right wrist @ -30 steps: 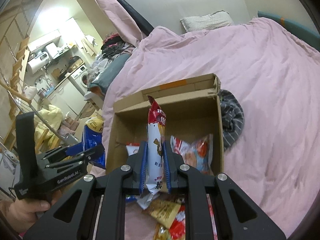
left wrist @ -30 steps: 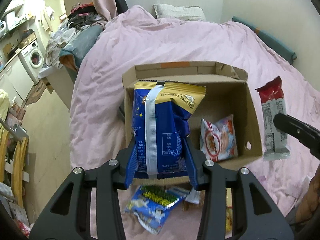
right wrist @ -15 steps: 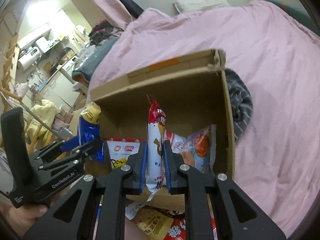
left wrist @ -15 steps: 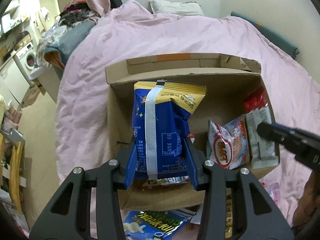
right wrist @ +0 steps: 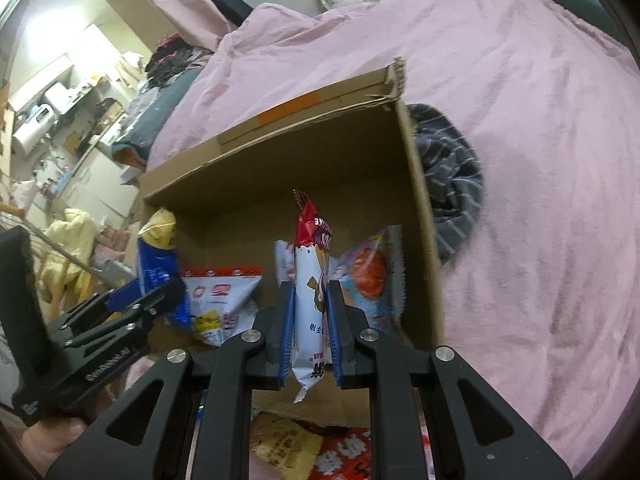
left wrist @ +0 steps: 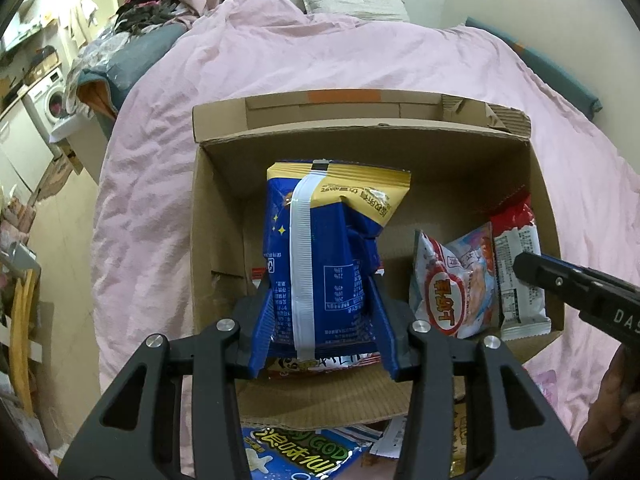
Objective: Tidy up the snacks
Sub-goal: 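Carry the blue bag and stick snack over the box with both grippers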
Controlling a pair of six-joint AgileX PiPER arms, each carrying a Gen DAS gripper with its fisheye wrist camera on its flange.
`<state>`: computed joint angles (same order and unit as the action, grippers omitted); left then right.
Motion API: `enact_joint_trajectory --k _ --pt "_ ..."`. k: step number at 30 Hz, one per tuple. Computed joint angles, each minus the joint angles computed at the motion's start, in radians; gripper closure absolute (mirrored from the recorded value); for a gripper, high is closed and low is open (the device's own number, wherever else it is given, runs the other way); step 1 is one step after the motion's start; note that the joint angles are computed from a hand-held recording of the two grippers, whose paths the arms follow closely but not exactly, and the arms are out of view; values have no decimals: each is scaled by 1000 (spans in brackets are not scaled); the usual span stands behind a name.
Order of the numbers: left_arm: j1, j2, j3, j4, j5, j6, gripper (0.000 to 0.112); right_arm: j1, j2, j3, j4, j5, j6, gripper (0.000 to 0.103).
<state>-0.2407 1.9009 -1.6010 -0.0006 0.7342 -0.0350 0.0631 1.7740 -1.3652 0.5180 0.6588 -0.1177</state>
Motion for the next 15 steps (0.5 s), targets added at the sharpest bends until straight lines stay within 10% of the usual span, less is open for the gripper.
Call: enact_joint_trajectory --k 15 --pt "6 -27 30 -27 -17 22 70 -9 -1 2 45 5 -40 83"
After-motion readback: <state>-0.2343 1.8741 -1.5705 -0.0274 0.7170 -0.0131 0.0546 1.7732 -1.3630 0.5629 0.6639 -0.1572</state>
